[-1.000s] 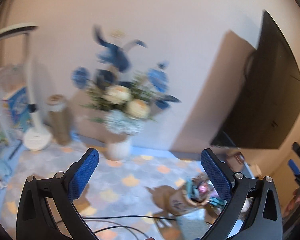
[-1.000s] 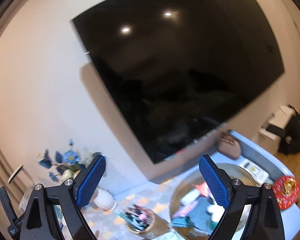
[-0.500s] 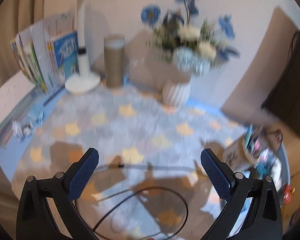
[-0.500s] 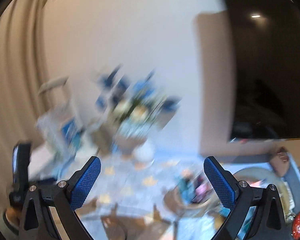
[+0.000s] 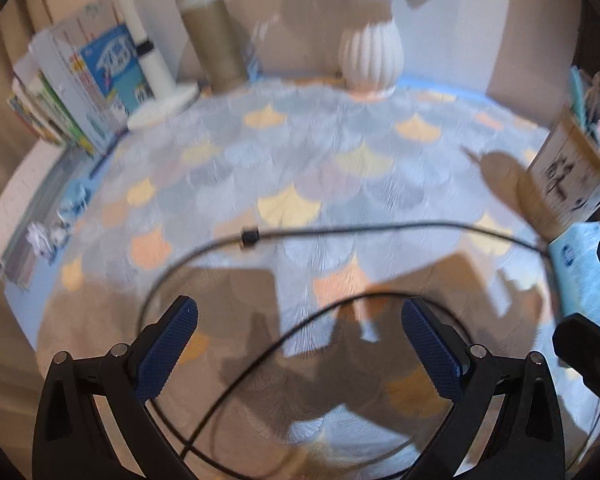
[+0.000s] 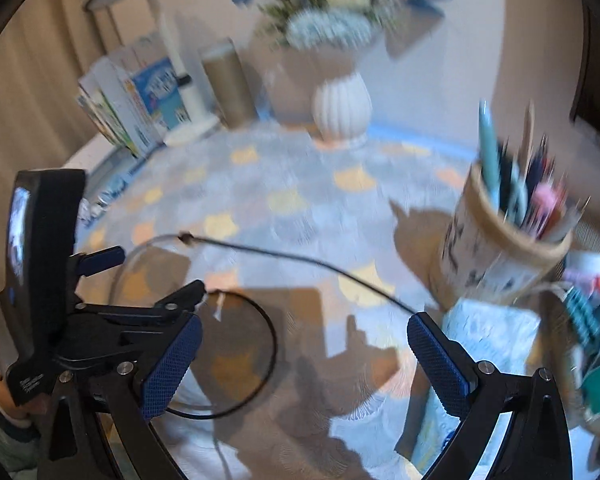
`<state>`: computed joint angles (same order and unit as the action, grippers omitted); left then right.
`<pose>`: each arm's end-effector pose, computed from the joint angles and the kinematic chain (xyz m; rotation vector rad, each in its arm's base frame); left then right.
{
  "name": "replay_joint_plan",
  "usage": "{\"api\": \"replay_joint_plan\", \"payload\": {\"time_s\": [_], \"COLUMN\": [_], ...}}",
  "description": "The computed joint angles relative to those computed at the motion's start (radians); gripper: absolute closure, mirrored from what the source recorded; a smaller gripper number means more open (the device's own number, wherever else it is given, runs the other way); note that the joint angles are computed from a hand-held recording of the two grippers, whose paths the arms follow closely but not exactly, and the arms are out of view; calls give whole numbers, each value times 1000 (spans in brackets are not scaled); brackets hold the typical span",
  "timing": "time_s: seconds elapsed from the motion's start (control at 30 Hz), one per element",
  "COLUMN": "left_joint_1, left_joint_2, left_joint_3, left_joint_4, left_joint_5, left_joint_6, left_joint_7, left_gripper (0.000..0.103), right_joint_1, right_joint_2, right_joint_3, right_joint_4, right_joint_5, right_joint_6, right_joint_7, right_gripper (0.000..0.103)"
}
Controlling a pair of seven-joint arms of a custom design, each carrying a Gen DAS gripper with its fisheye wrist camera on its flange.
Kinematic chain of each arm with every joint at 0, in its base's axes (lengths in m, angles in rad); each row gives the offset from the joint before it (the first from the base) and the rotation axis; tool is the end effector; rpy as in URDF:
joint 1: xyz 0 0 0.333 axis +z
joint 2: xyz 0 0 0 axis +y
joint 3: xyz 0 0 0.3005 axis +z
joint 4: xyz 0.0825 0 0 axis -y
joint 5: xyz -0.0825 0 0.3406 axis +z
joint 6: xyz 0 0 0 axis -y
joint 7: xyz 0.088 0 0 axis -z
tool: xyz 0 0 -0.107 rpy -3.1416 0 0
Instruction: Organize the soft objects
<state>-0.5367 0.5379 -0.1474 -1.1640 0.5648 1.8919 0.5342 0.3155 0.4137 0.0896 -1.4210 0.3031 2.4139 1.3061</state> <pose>0.5687 -0.3775 0.5087 -2.1047 1.6306 -0.3046 0.6278 0.2579 0.5256 -2.1469 1.2966 -0.2008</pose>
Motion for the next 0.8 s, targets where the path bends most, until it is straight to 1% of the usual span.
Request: {"api": "replay_joint_plan", "payload": {"time_s": [0.07,0.1,0.17,0.23,0.37,0.43,0.47,0.5,0.57,0.6,0.63,0.8], "left_joint_1": [14,27,31,28,50,62,68,73,68,63,57,52], "left_joint_2": [-1,-17,-32,-32,-34,-54,-63,-70,-74,-72,-71,-69], "left_joint_3": [-6,-9,-5,-1,-13,-13,-14,-13,-6,-3,1,7], "left_joint_4": [-24,-64,-108,-128,-184,-237,-257,-276,-295,-297,-299,-308], "left_joint_5": [-30,-44,-33,-12,-20,-17,-18,-14,13,28,48,91], "left_joint_6": [8,38,65,64,112,177,201,227,253,258,264,285], "left_joint_7": [-16,-37,-71,-88,-91,-123,-134,-147,-174,-185,-199,-236], "left_gripper": [1,1,1,1,0,0,0,0,0,0,0,0], "right_joint_1": [10,13,16,25,34,35,45,59,81,74,68,61], "right_joint_2": [30,45,62,86,98,96,81,55,28,16,13,9], "right_joint_3": [-9,-11,-14,-22,-29,-25,-29,-33,-45,-34,-28,-23], "right_joint_4": [27,38,48,58,26,-7,-50,-117,-197,-236,-255,-271], "right_joint_5": [-23,-33,-45,-65,-84,-88,-105,-130,-177,-166,-156,-144], "right_joint_6": [-27,-40,-49,-46,-17,-5,39,125,229,287,319,339], "right_joint_7": [21,26,33,49,85,84,76,58,48,35,28,15], "right_gripper": [0,0,0,0,0,0,0,0,0,0,0,0]}}
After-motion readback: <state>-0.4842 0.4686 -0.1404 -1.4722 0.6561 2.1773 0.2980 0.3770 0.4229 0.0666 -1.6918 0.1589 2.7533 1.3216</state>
